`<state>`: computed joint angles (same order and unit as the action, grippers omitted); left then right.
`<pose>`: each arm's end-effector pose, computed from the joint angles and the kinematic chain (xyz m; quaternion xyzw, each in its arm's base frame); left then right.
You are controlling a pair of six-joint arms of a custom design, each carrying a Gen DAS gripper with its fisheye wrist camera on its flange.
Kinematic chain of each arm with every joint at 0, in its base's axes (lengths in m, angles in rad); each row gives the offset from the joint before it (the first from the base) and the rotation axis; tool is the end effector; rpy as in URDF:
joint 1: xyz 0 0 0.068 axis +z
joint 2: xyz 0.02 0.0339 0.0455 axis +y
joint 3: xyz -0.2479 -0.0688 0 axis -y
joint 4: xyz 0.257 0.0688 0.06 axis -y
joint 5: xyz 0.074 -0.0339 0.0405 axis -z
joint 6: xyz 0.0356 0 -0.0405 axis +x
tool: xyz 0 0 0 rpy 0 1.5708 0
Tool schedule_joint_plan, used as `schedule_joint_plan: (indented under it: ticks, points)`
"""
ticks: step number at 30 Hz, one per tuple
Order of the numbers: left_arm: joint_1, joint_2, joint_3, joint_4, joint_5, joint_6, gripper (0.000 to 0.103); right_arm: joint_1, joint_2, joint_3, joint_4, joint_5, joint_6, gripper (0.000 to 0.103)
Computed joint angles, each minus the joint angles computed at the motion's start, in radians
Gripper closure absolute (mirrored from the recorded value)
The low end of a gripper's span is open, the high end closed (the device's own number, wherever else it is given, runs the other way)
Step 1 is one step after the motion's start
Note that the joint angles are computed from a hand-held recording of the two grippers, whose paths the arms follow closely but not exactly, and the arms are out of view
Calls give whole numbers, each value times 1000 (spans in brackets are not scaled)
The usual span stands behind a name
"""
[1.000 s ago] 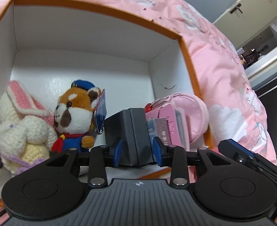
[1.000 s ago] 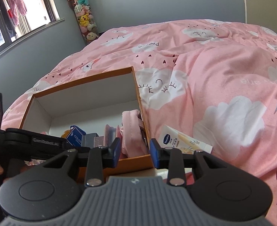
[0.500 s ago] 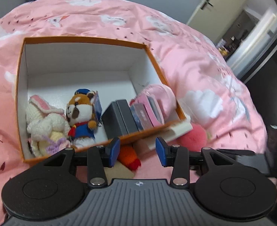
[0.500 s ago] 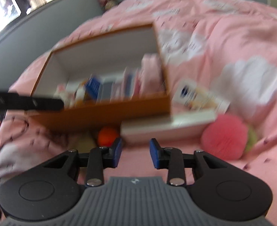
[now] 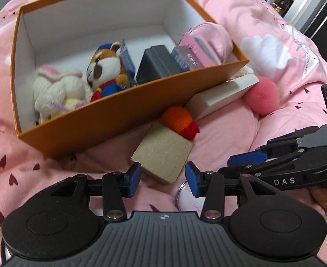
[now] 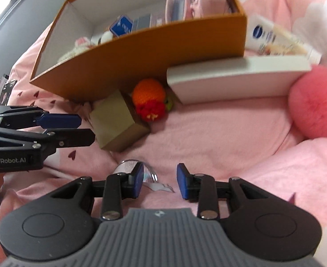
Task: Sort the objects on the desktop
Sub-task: 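Open both tools and withdraw them from the orange box, then grasp the round pink compact mirror with the right tool and lift it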
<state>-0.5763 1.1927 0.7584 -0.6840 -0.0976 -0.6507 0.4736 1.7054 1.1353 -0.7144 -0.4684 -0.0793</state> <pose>0.1987 -0.1250 0.1918 -0.0471 0.9723 -0.0901 0.2106 0.2880 0.1657 0.1695 -0.2946 0.9172 0.2524 0.0911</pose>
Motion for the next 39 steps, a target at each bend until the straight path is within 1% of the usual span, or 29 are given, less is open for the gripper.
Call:
schedule_joint_plan:
  ticks: [5, 9, 13, 17, 20, 24, 26, 30, 31, 33, 34, 35, 38, 39]
  points:
    - [14, -22, -17, -6, 31, -12, 52, 26, 80, 56, -46, -14, -42, 67]
    - [13, 13, -2, -27, 56, -6, 52, 57, 143, 106, -81, -8, -80, 67]
    - [10, 52, 0, -30, 70, 2, 52, 70, 207, 155, -113, -25, -107, 66]
    - [17, 68, 0, -33, 88, 5, 52, 45, 287, 211, -158, -93, -128, 56]
    - [20, 68, 0, -37, 96, 9, 52, 25, 326, 252, -210, -139, -144, 50]
    - [28, 53, -5, -40, 106, 13, 52, -2, 385, 334, -333, -169, -204, 50]
    - [30, 52, -6, -40, 106, 14, 52, -14, 408, 361, -375, -180, -223, 50]
    - [28, 63, -4, -33, 101, 12, 52, 1, 416, 361, -370, -178, -218, 49]
    - [27, 67, -3, -31, 99, 10, 52, 8, 415, 358, -362, -182, -216, 47]
    - [24, 74, 2, -29, 95, 6, 52, 16, 394, 330, -331, -190, -216, 50]
    - [22, 72, 3, -31, 94, 4, 52, 14, 377, 312, -317, -189, -213, 55]
    - [21, 70, 3, -33, 93, 3, 52, 8, 357, 293, -301, -192, -202, 63]
    - [24, 60, -2, -31, 94, 1, 52, -18, 287, 233, -264, -218, -201, 75]
    - [27, 56, -5, -29, 95, 3, 52, -26, 265, 219, -260, -229, -208, 76]
